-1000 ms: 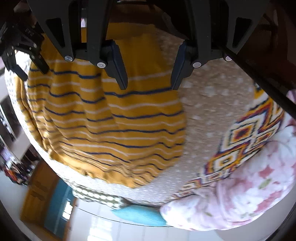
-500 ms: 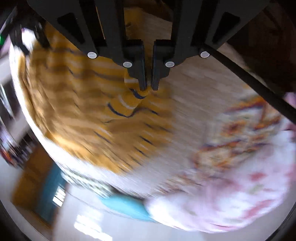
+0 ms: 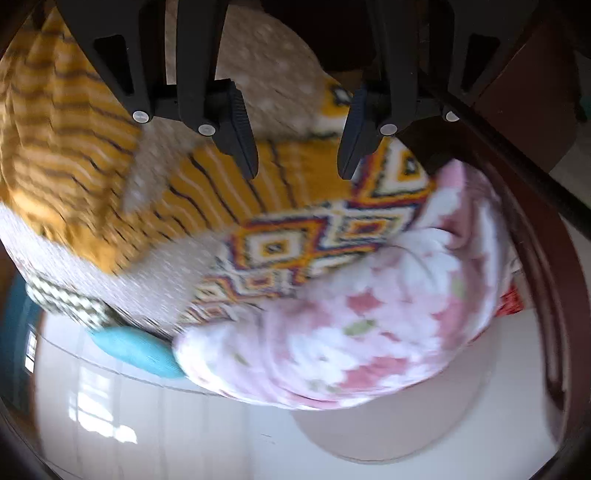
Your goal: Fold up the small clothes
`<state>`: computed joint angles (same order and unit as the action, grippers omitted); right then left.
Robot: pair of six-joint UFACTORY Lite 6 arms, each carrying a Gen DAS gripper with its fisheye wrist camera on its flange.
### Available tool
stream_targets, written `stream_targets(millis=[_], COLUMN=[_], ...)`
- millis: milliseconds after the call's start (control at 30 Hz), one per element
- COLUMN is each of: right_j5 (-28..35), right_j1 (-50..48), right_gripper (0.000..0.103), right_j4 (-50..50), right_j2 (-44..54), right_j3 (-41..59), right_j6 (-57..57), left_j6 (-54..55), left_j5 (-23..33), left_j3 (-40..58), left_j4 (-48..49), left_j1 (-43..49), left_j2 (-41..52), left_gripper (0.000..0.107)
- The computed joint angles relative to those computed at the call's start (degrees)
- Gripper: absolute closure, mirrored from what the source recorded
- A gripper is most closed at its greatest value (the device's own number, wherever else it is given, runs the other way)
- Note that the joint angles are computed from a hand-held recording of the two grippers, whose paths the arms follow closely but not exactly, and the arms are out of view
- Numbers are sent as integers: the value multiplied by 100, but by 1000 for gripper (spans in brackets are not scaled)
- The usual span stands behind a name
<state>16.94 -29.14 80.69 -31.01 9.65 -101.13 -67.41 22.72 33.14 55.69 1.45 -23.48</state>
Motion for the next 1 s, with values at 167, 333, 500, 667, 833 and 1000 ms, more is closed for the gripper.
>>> stream_targets(millis=[167,333,500,667,833,1000], right_j5=[199,587,963,1091,2171,2657], right_j1=[-478,-1438,-2896,-3804,-4176,-4367], right_gripper=[2,2,2,2,57,89], right_j4=[189,346,1102,952,-1233,-2104], right_j2=[124,301,1041,2522,4308,5257], right_j3=[169,483,1118,2176,3813,5567], right_j6=[-289,-802,-2121,-1890,766,1878], left_j6=[99,-466,-1099,-930,-815,-662], left_j5=[153,271,450,289,306,370], left_j3=[-239,-345,-346,-379,-357,-428], left_j4=[-699,-606,-166,-391,-527,-627], left_j1=[-1313,-2517,-3187,-3157,-3233,-3302], left_j2=[-79,41,358,444,486,282], left_gripper=[63,48,48,48,47,47])
